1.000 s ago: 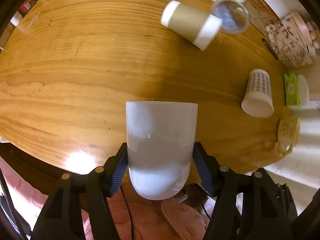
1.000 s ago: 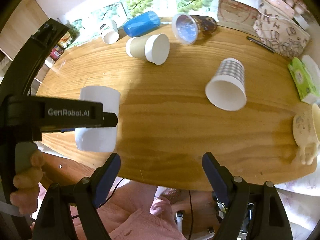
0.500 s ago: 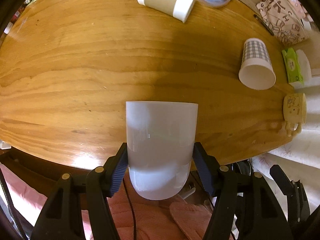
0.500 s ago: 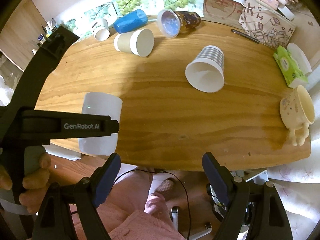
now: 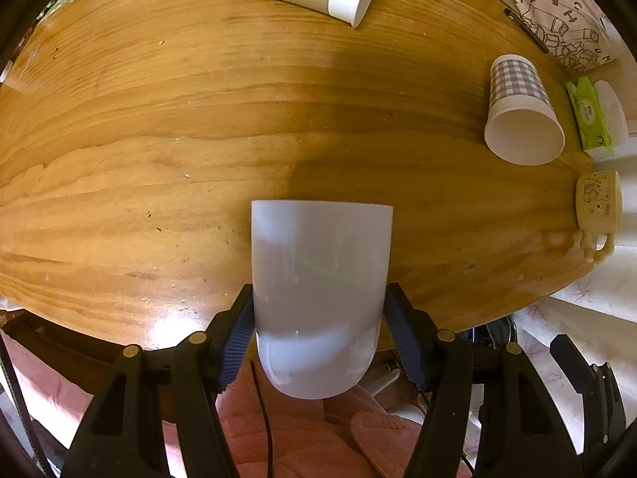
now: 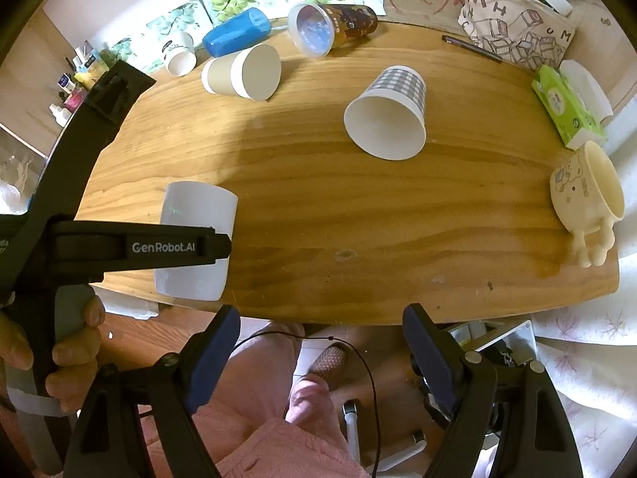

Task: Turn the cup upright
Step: 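Lift the white cup with the left gripper toward the right gripper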

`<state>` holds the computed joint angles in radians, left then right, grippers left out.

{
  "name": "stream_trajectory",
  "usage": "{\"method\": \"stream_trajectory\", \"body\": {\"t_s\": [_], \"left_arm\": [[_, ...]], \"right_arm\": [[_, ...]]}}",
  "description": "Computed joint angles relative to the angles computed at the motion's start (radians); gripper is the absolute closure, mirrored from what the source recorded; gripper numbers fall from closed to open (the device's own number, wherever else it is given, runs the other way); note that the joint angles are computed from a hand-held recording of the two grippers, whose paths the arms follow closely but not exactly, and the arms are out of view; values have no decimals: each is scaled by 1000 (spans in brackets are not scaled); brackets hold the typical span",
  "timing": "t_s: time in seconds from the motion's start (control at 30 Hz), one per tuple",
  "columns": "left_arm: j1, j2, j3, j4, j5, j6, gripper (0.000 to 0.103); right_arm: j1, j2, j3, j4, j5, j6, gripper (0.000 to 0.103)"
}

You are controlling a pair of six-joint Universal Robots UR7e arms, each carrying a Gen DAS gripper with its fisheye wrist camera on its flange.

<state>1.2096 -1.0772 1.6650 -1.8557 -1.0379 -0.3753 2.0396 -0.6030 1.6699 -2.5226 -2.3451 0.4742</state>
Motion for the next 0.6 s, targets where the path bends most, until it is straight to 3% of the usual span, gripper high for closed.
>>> {"method": "stream_trajectory", "body": {"t_s": [0.33, 0.6], "left_arm": [[6, 16, -14, -20, -22, 22, 35], [7, 6, -31, -24, -70, 58, 24]], "right_arm": [[-7, 0, -1, -5, 14, 2, 19], [-13, -2, 6, -40, 40, 1, 19]]}}
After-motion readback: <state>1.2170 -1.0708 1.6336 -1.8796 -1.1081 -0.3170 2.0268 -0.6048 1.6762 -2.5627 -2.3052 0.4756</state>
